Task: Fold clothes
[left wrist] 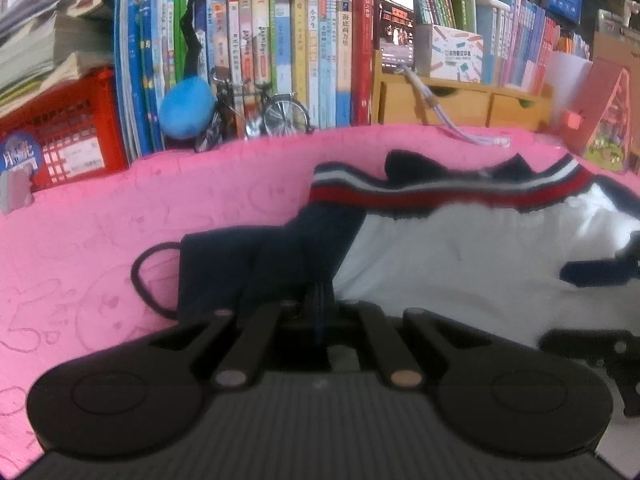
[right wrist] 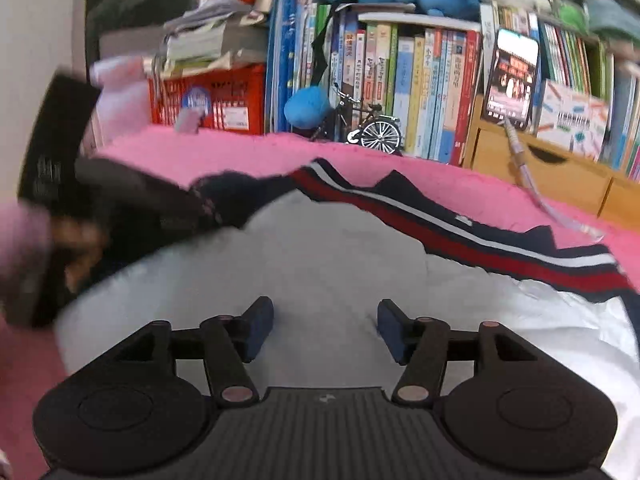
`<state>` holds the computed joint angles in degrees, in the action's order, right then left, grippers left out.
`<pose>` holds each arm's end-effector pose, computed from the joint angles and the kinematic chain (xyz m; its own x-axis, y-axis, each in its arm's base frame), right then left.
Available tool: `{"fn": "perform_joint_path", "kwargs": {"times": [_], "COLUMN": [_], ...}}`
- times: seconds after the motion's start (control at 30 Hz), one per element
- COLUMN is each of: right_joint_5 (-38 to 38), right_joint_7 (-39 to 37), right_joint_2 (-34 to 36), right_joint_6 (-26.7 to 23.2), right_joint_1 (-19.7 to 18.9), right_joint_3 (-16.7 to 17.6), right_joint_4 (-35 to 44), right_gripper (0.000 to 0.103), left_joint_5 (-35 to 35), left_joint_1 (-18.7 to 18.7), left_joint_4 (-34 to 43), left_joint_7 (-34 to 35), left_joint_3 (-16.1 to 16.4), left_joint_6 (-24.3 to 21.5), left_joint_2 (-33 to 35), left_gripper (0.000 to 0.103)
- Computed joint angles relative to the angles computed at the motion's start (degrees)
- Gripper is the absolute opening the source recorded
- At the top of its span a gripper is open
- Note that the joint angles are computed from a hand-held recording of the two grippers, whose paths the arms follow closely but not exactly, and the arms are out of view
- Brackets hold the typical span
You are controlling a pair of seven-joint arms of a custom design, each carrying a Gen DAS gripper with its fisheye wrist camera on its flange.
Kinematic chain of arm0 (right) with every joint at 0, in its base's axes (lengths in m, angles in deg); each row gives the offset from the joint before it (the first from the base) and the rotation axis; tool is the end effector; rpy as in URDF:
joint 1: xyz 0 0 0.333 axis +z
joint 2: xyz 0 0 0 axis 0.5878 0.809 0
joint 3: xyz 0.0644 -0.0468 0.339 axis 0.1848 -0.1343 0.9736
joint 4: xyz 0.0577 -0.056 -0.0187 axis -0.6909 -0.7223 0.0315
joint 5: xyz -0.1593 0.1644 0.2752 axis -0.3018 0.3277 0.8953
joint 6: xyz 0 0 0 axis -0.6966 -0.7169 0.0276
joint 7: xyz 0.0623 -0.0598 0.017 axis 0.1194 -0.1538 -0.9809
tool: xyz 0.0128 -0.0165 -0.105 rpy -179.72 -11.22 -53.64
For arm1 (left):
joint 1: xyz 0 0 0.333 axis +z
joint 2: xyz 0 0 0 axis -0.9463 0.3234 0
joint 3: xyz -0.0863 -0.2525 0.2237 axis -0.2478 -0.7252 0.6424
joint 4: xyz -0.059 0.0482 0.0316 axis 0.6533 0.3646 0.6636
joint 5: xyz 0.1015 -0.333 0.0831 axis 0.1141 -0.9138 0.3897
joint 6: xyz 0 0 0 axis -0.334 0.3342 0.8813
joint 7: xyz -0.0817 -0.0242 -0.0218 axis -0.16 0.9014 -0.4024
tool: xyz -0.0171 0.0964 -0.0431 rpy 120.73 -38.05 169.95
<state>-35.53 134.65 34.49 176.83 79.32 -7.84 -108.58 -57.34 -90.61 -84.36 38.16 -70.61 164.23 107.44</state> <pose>0.6444 0.4650 0.4079 0.2059 -0.9773 0.0492 -0.5714 -0.1609 -0.8047 0.7510 -0.3472 0.3969 -0.5042 -0.8635 0.0145 -0.5147 0.2870 -0.8079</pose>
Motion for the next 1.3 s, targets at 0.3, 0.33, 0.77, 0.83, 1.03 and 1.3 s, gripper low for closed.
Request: {"fn": "perform_joint_path", "kwargs": {"times": [0.3, 0.33, 0.77, 0.83, 1.03, 1.3], "right_joint_5": [-19.7, -21.5, -27.2, -30.9, -29.7, -26.8], "right_joint_7": [26.7, 30.1, 43.0, 49.3, 46.3, 33.6], "right_joint_2": [-13.0, -15.1, -23.9, -24.4, -16.9, -14.7], "right_joint_6": [-9.4, -7.0, -24.5, -15.1, 0.6, -10.5], "right_joint_1": [12.4, 10.8, 10.7, 8.9, 1.4, 4.0], "right_joint_3": [-16.9, -15.7, -10.9, -9.4, 0.5, 4.3], "right_joint_4": [-24.0, -26.6, -31.9, -31.7, -20.6, -19.3], "right_gripper": [0.078, 0.079, 0.063, 0.063, 0.063, 0.062], "left_joint_5": [-2.9, -3.3, -4.8, -4.9, -4.6, -5.0], "left_joint_1": [2.6, 3.0, 2.1, 2.2, 1.8, 2.4], "left_joint_4": [0.7, 0.9, 1.5, 1.3, 1.0, 0.9], "left_joint_7": [3.2, 4.1, 4.7, 4.9, 4.5, 4.8], "left_joint_3": [-4.8, -5.6, -4.3, -4.4, -3.7, -4.5], "left_joint_6": [-1.1, -1.4, -1.7, -1.6, -1.3, -1.4], "left_joint_2": [0.6, 0.7, 0.8, 0.7, 0.5, 0.4], "left_gripper": [0.003, 0.003, 0.003, 0.003, 0.003, 0.003]}}
